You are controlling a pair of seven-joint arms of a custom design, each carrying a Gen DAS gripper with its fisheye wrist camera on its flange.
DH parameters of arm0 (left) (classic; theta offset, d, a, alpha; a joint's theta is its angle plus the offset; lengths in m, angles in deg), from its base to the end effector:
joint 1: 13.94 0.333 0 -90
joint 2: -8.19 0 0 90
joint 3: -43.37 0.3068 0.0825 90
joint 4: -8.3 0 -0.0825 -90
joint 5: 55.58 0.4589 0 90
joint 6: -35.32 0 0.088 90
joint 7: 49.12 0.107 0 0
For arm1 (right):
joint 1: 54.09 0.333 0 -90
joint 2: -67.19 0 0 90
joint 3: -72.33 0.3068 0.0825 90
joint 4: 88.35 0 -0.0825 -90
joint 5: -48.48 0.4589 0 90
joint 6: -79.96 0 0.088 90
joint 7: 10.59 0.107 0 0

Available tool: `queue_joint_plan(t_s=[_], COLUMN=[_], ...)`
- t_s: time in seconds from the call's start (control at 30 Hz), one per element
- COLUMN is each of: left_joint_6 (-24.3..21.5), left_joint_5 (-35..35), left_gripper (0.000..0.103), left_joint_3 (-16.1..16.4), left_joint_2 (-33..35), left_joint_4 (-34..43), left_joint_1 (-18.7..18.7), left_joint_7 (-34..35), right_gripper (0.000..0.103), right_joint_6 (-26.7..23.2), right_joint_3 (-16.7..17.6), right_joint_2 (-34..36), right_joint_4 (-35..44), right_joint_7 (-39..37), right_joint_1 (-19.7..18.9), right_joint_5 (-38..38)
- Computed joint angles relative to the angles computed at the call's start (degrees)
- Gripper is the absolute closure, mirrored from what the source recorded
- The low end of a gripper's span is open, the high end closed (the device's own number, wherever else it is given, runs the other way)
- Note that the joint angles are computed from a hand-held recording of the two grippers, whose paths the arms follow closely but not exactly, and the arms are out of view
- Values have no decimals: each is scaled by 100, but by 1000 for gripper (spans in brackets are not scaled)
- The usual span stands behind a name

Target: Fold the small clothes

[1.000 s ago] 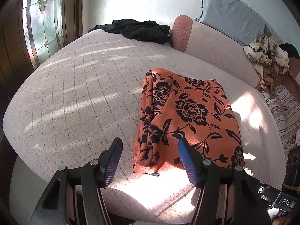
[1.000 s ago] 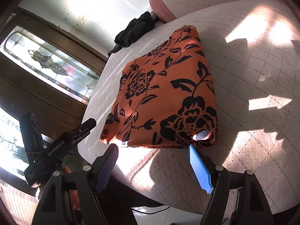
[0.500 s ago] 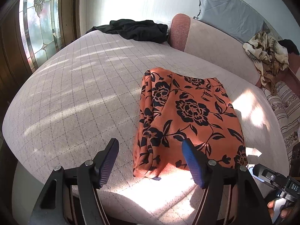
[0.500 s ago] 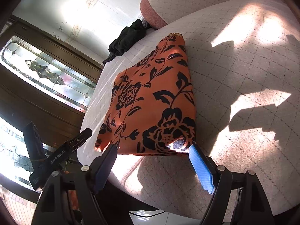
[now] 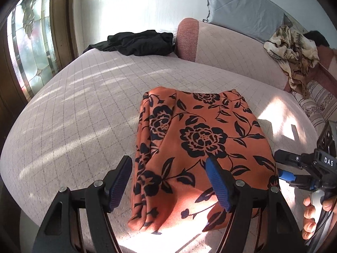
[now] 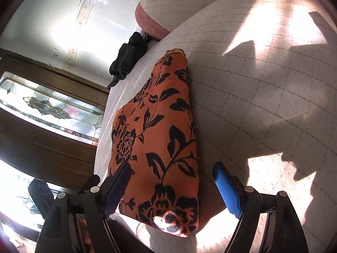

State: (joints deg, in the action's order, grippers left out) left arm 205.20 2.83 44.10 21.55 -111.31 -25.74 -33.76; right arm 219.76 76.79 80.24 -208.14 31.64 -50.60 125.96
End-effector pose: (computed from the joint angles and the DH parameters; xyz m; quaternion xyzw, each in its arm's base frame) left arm 0.6324 -0.1828 0.3035 -0.7076 0.6069 -0.2668 0.2447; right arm 0.6372 0.0907 0.2677 -0.6062 0.6616 0.1463 0.4164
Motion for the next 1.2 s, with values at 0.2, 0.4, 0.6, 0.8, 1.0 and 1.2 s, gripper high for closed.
queue_joint_plan(t_s=[0.2,0.4,0.6,0.8,1.0,1.2], left_joint_6=[67,287,590,754,785,823], left_joint_5=[-2037,-2102,-2665,-2993,-3231,-3387], left_gripper=[23,22,19,18,17,17], left_joint_3=[-418,131,329,521,579,710], left_joint_2=[644,668,653,600,624,623], left_joint_4=[195,154,-21,-160,-165,-199], left_joint_1=[486,-29,-189,-366,-450,-595], left_joint_7=[1538,1678,2000,2281,2469,2545], right_gripper=[65,52,24,73,48,39], right_joint_6=[390,976,459,872,1746,2287], right_joint_3=[131,279,83,342,411,667], right_joint_2=[96,-19,225,450,518,-365], right_joint_4=[150,-77,366,782,597,-9], right_joint_7=[242,306,148,272,1147,-237], right_joint_1=[282,290,-11,163,293,284], right_joint_5=[-1076,-1530,142,-384,-1429,-436])
